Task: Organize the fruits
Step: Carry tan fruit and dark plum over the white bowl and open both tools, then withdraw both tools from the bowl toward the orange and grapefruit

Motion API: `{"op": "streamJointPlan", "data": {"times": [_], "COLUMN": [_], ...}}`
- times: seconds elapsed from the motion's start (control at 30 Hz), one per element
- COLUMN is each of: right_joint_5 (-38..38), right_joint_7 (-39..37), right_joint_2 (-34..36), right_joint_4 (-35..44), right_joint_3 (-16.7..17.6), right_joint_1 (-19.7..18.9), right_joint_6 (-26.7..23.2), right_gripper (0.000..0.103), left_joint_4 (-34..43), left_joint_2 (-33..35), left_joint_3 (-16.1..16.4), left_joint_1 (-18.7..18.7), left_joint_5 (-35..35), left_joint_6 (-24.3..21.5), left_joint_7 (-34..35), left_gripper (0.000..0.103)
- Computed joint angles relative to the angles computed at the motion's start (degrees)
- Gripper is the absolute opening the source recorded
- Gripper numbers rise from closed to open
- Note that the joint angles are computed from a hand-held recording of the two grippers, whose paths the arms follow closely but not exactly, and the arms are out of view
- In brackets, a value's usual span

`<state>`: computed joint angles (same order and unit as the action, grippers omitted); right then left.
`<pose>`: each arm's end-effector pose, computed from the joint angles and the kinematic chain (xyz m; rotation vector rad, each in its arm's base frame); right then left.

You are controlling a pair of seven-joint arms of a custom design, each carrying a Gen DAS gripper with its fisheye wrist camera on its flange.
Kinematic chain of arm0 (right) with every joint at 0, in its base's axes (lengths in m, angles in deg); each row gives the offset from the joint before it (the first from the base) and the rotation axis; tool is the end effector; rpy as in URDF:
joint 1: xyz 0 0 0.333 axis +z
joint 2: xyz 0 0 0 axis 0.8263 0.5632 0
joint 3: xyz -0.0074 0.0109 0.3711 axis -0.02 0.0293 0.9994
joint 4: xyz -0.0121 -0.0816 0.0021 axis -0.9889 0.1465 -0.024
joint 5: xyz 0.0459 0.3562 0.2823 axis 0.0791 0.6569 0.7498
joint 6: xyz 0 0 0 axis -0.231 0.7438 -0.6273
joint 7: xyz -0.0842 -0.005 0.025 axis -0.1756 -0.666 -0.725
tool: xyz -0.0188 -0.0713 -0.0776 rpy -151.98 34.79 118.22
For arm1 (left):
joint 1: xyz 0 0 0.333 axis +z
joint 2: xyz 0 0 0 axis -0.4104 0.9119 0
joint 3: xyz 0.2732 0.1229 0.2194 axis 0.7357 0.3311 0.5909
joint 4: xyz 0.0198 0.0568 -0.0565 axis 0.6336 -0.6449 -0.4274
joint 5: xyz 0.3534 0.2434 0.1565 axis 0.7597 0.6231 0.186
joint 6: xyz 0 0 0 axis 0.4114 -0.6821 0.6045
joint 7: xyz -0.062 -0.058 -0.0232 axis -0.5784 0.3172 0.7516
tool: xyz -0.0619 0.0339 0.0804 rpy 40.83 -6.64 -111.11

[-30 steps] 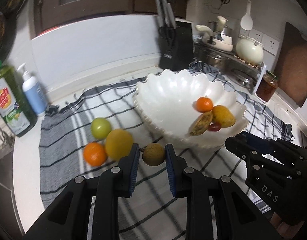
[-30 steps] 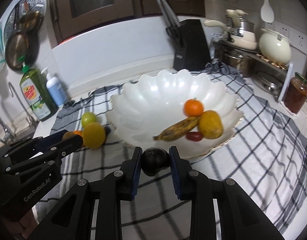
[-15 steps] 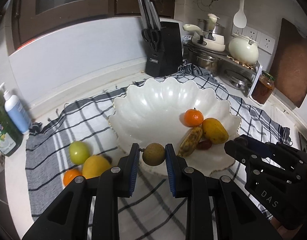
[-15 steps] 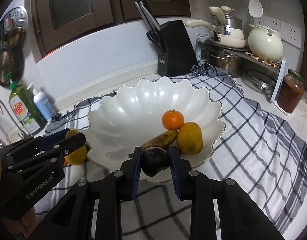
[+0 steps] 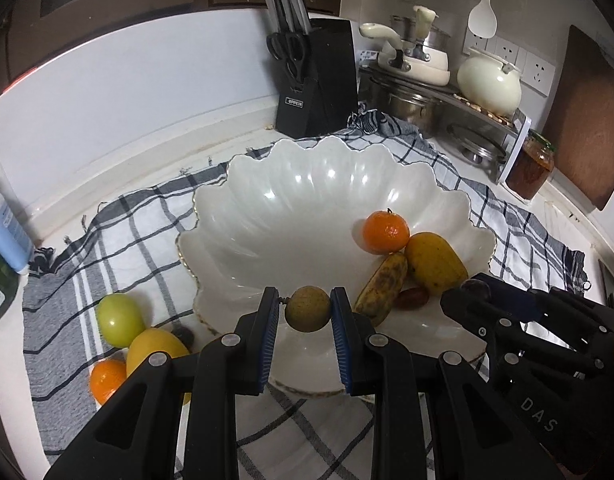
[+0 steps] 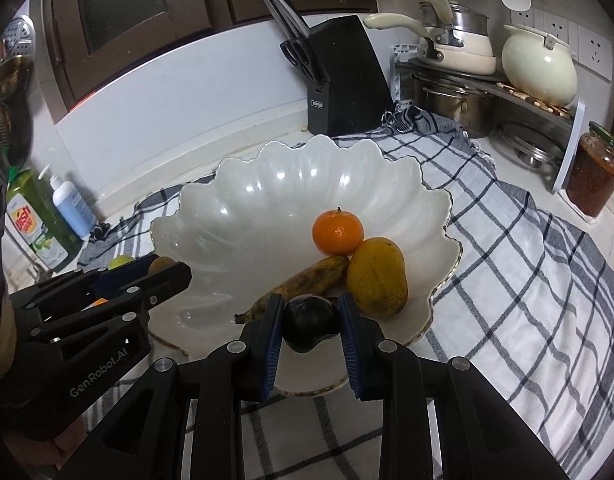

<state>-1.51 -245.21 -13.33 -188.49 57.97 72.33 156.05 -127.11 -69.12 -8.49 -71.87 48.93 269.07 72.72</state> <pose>0.3760 0.2884 0.3813 -1.5987 1.8631 -0.6333 0.4357 -0.1686 0.3872 -1.4480 2.2156 -0.9267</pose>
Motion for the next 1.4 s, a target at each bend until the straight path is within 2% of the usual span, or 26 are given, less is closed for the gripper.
{"op": "streamJointPlan", "data": {"times": [0.07,0.17,0.23,0.3,0.47,0.53,0.63,1.03,1.4], "right_joint_5": [-0.21,-0.02,0.29,0.29,1.56,2.43,4.26,7.43,7.45], "right_joint_7": [0.29,0.41,0.76,1.46,1.17,0.78,-0.22,-0.73,-0.75], "right_joint_2": [0.07,-0.1,-0.5,-1.15,-2.43,-2.87,-3.56,-5.5,-3.11], "right_joint_4": [0.04,0.07,-0.04,-0.15,-0.15,-0.26,-0.31,0.75,3.95], "right_joint_3": [-0.04,0.07,0.35,0.89,1.52,1.66,2.06,5.21,6.65], "right_joint_1": [-0.11,0.08,0.28,0.53,1.79,2.23,2.99,5.67,9.2], "right_joint_6": [0.01,-0.95,-2.1,-4.05,-7.82,-8.84,-10.42,-16.69,-21.33], "right_gripper": [0.029,0.031,0.053,0.063,0.077,0.082,0.084,0.088,0.088], "left_joint_4": [0.17,0.01,-0.26,-0.55,-1.75,-2.34,-3.5,-8.55,-12.56], "left_joint_2": [0.32,0.57,0.31,-0.01,-1.17,-1.97,-3.43,-11.32,-17.12], "left_joint_3": [0.22,-1.94,-2.0,-3.22,-8.12,-8.86,-11.36,-14.22,-13.02], "left_joint_1": [-0.27,1.92,2.23,3.79,9.55,10.74,14.16,20.86,24.7], "left_joint_5": [-0.02,0.22,0.71,1.34,3.45,4.43,6.12,10.08,10.85], "left_joint_6": [-0.01,0.3,0.49,0.47,0.99,1.22,1.46,0.89,0.31], "left_joint_7": [0.04,-0.5,-0.92,-1.59,-4.38,-5.4,-7.1,-10.32,-10.19], "left_gripper": [0.028,0.04,0.042,0.044,0.057,0.063,0.067,0.077,0.081]}}
